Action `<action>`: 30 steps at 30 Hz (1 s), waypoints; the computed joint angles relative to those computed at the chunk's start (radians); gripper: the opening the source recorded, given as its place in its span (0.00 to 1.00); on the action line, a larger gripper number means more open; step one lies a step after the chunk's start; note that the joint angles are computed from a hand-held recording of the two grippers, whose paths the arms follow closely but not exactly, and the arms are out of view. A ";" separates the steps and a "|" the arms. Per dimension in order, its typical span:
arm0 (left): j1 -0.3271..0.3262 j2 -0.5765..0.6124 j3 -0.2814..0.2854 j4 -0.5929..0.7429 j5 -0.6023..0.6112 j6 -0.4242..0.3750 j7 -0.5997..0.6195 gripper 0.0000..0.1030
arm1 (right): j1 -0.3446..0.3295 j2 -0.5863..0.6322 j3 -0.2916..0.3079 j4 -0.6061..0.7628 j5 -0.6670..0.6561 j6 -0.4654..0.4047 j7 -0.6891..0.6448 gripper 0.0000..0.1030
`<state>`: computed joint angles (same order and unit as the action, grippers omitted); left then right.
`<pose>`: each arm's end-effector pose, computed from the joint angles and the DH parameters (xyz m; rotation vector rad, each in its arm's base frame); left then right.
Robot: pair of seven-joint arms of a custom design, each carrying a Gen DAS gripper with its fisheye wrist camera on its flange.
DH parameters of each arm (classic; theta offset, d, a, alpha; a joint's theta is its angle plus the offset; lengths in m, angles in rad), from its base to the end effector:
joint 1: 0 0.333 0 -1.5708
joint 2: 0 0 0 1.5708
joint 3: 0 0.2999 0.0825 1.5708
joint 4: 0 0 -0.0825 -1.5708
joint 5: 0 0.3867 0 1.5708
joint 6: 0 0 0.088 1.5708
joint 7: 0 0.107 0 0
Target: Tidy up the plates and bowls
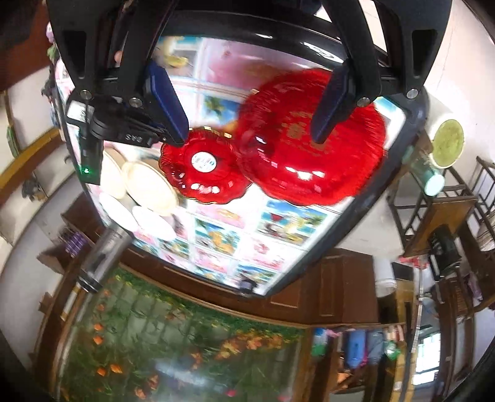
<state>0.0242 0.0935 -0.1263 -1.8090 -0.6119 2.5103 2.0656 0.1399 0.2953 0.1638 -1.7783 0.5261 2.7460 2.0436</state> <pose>0.6328 -0.0575 0.5374 -1.7292 2.1241 -1.0770 0.6552 0.1735 0.4497 -1.1006 2.1167 0.1468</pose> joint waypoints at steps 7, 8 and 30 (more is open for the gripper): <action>-0.035 0.019 -0.019 0.018 0.064 -0.106 0.003 0.79 | 0.010 -0.309 -0.042 -0.365 0.105 0.044 -0.115 0.12; -0.039 0.027 -0.020 0.024 0.076 -0.115 -0.006 0.79 | 0.016 -0.352 -0.060 -0.415 0.102 0.041 -0.118 0.12; -0.016 0.299 -0.045 0.358 0.092 -0.506 -0.402 0.79 | 0.005 -0.188 -0.115 -0.205 0.201 -0.059 -0.294 0.34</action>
<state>0.0086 0.3922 -0.1717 -1.4513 -0.5194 2.0043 1.6633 0.1454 0.1077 0.0488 -1.9829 0.7266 2.6869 1.7500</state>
